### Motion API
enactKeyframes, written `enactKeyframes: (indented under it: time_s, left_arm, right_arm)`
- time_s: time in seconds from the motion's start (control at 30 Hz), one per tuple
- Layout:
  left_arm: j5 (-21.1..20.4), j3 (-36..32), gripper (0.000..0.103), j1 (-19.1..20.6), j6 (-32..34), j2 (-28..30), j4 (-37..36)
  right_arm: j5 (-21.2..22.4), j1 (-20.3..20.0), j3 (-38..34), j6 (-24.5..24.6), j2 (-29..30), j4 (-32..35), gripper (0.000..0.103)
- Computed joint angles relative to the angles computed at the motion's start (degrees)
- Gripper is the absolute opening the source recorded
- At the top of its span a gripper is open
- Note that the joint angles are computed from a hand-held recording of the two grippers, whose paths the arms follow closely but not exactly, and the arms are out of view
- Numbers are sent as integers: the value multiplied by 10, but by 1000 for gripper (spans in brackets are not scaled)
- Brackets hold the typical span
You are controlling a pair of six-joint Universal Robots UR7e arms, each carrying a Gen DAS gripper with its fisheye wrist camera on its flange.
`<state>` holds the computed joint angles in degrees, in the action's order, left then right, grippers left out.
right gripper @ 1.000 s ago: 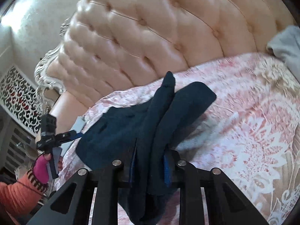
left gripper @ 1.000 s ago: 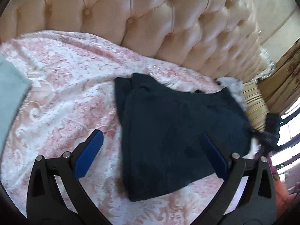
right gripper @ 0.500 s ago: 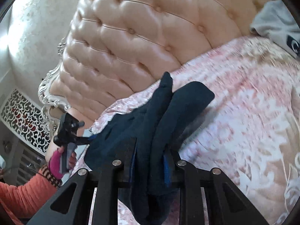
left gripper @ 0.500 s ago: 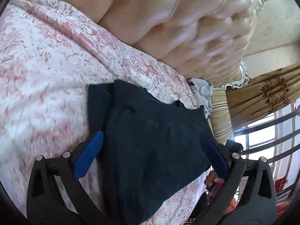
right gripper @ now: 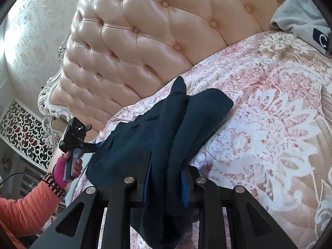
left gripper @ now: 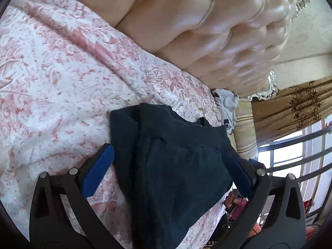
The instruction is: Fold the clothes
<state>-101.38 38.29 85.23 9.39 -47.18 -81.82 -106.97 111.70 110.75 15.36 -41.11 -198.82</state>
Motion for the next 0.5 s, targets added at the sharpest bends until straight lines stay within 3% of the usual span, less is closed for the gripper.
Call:
enactKeyframes:
  time_s: [0.2,0.27,0.4,0.5]
  left_arm:
    - [90,12,103,-27,25,-2,2]
    - [103,4,103,-34,29,3,25]
    - [56,-60,103,-23,15,29,102]
    - [18,-66,103,-18,15,26,127]
  right_arm:
    - [-3,2,0,-1,-1,2,24]
    - [-3,2,1,-2,-1,1,25]
    - [-2,-1,3,-2,-1,-2,25]
    - [0,-4,6,-3,-4,-4,26]
